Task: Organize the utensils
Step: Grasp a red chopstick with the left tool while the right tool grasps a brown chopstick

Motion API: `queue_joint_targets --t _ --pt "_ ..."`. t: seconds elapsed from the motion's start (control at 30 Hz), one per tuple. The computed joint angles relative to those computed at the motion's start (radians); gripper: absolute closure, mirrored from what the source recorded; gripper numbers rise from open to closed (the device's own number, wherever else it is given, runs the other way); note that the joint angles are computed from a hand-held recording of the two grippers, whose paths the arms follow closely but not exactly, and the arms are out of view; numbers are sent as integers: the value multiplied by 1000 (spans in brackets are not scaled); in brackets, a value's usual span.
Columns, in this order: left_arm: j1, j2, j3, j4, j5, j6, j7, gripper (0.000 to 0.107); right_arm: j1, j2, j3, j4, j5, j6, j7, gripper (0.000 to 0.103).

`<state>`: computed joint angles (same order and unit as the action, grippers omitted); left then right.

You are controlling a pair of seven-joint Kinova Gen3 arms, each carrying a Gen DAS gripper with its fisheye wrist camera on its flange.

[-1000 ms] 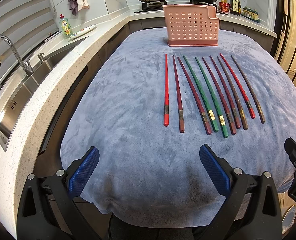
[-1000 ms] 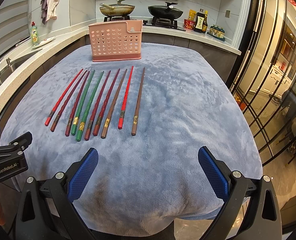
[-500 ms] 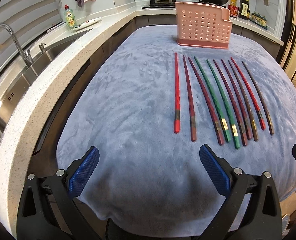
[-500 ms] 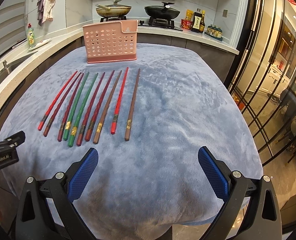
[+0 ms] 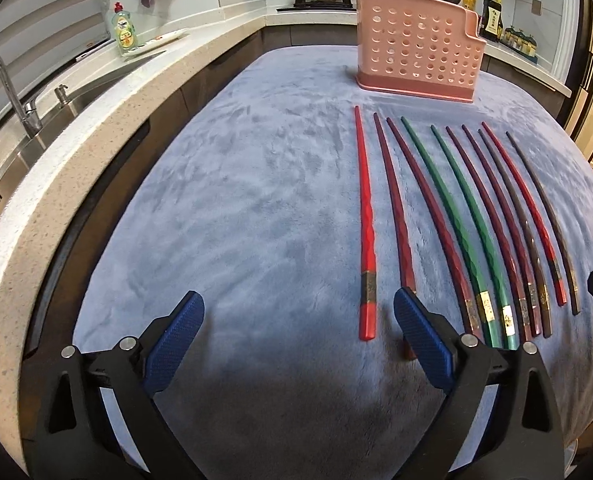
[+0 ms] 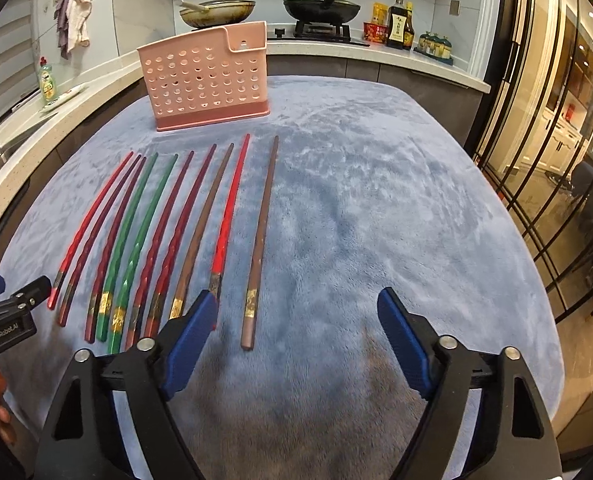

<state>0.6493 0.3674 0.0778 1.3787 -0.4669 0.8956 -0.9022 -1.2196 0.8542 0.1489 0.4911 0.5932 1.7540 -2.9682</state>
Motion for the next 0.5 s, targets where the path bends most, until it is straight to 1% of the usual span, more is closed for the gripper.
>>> queue_joint_targets --t 0.07,0.13,0.17,0.23,0.27,0.3,0.33,0.4,0.43,0.47,0.5 --pt "-1 13 2 -9 4 1 -7 18 12 -1 -7 7 -11 -19 -2 38" --pt "-8 26 7 -20 20 6 -25 23 25 -5 -18 25 -25 -47 -7 48" --pt "-12 31 7 -24 30 8 -32 27 27 -7 -19 31 -29 -54 -9 50" --pt "-34 32 14 -20 67 -2 -54 29 35 -10 -27 45 -40 -72 -11 59" --pt "-40 29 14 -16 80 -10 -59 29 38 -15 -29 58 -44 -84 -14 61" --pt "-41 27 11 -13 85 -15 -61 32 42 -13 -32 60 -48 -89 -13 64" --pt "-43 25 11 -9 90 -21 -68 37 42 -12 -32 63 -49 -90 -13 66" --pt "-49 20 13 -4 104 -30 -80 42 39 -18 -30 83 -45 -106 -21 67" --pt "-53 18 15 -3 112 -34 -86 47 38 -22 -31 92 -44 -113 -25 69" --pt "-57 13 17 2 121 -41 -93 50 36 -28 -32 107 -41 -124 -29 70" --pt "-63 8 21 7 133 -47 -102 56 36 -32 -34 114 -40 -129 -31 74"
